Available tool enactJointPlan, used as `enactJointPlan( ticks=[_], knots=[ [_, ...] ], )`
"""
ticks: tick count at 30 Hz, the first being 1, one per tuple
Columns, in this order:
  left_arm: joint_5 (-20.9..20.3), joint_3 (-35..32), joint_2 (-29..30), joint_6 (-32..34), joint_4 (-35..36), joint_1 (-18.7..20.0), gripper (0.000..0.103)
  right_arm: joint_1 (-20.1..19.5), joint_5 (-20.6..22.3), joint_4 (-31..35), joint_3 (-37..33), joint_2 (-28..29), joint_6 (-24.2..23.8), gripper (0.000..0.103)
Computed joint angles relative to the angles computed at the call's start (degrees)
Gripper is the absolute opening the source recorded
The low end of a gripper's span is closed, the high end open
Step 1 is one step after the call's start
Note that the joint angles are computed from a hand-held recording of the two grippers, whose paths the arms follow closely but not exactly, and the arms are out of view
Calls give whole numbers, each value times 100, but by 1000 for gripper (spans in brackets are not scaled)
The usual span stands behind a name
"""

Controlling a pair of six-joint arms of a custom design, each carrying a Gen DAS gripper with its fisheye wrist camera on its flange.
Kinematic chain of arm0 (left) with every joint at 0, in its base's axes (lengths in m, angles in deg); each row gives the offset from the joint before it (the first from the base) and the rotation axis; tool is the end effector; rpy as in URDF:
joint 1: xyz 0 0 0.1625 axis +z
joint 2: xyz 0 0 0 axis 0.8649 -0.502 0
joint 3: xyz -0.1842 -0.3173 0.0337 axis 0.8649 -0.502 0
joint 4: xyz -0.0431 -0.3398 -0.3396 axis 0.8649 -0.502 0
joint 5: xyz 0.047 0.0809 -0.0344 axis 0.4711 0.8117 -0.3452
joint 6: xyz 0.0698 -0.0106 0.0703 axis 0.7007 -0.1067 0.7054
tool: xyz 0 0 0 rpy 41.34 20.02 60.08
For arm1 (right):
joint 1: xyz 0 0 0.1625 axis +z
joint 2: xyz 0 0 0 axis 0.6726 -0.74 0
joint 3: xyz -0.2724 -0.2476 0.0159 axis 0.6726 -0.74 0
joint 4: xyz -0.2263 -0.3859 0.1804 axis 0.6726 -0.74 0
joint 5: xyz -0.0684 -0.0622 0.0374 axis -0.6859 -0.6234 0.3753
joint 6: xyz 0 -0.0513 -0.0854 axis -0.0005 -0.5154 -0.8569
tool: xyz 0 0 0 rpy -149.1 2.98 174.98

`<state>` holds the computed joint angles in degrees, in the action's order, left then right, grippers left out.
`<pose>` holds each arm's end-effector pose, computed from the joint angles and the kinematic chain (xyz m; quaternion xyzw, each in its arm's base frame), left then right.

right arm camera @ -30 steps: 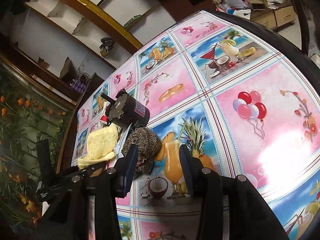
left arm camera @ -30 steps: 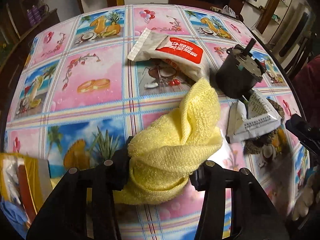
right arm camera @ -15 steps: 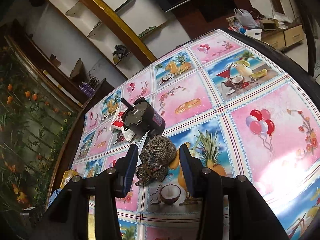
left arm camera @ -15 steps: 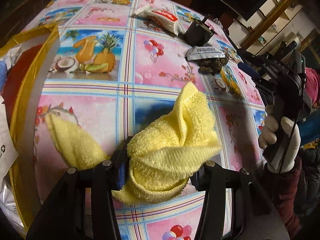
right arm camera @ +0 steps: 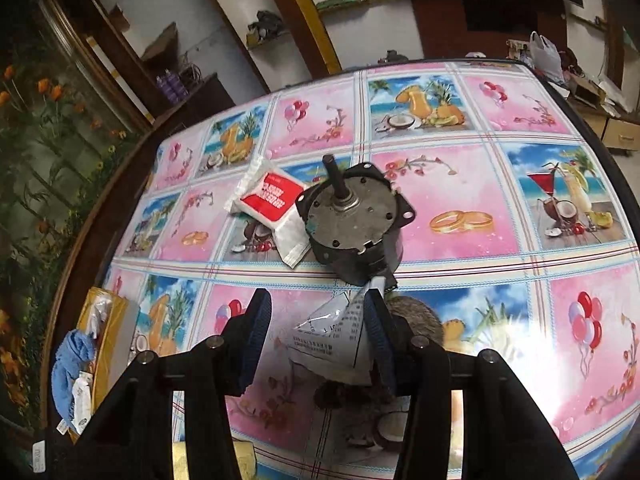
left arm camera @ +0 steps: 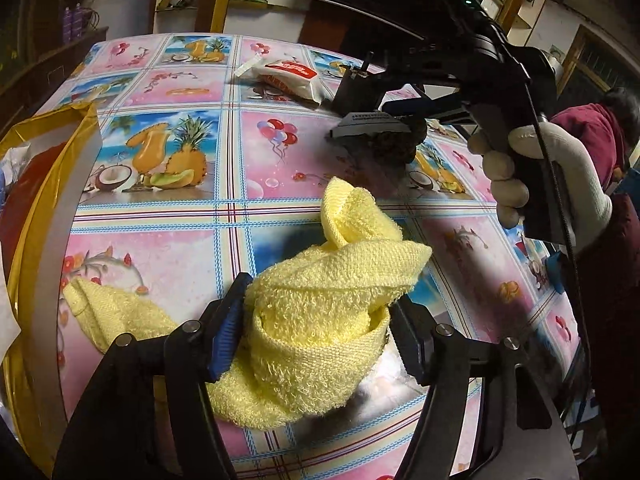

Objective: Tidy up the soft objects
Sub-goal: 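Grasp the yellow towel with the left tool while the right grasps a white paper sachet, then lift the yellow towel and white sachet and carry them toward the box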

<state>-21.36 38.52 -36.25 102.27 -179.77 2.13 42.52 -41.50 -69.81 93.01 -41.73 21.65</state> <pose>-0.1816 -0.6976 -0.0042 0.3122 0.9222 -0.1731 0.1489 0.0269 -0.8148 0.1924 0.0283 -0.9263 0.3078 0.2154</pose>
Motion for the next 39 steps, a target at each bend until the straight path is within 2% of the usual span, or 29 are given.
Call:
enactJointPlan(
  ticks=[2,4,5,6,10,12,15,16,17,18,20,23,24,25,27,30,32,33,34,35,36,39],
  knots=[
    [-78,-38,13,-14,28,21,69,16,200,639,-142,49,1,49],
    [-212,-48,-1,-29,56,50,72,-88,1153,1550,-111,-102,74,49],
    [-244,-40,-11,-42,55,61,72,-111,1472,1706,1,-211,37,48],
    [-284,-46,-11,-49,52,74,72,-102,1551,1621,139,-326,-31,48],
    [-439,-39,-29,-52,61,117,76,82,625,955,434,-432,-62,49],
    [-493,-42,-32,-67,55,133,76,161,221,1017,414,-350,-141,49],
    [-633,-13,-90,-87,139,162,75,260,24,1365,375,-219,-214,49],
    [-826,-17,-128,-80,275,196,70,296,-52,1465,338,-163,-242,49],
    [-1052,-64,-139,-110,466,246,48,336,-100,1580,274,-79,-210,49],
    [-1292,-153,-122,-160,720,305,43,356,-74,1726,164,6,-148,49],
    [-1465,-173,-130,-205,801,342,43,418,-161,1951,-8,184,-66,49],
    [-1504,-176,-134,-249,820,347,43,636,-918,2129,-246,539,-166,49],
    [-1528,-179,-134,-257,824,354,43,715,-1172,2016,-299,651,-315,55],
    [-1551,-183,-131,-268,828,358,43,795,-1423,1964,-374,769,-407,65],
    [-1615,-199,-124,-262,841,375,46,895,-1858,2090,-572,981,-425,76],
    [-1831,-234,-112,-269,898,413,56,921,-1949,2524,-714,1061,-353,80],
    [-1883,-231,-129,-203,994,398,58,933,-1946,2704,-654,1008,-395,79],
    [-1927,-238,-141,-127,1100,390,55,948,-1939,2689,-566,962,-485,71],
    [-2067,-272,-143,-106,1245,410,47,960,-1828,2552,-409,875,-625,48],
    [-2242,-318,-133,-130,1374,452,40,950,-1544,2566,-263,751,-678,31],
    [-2330,-323,-138,-156,1420,477,39,939,-1366,2580,-153,664,-626,21],
    [-2542,-275,-183,-163,1360,529,39,972,-1444,1764,379,425,-824,21]
  ],
)
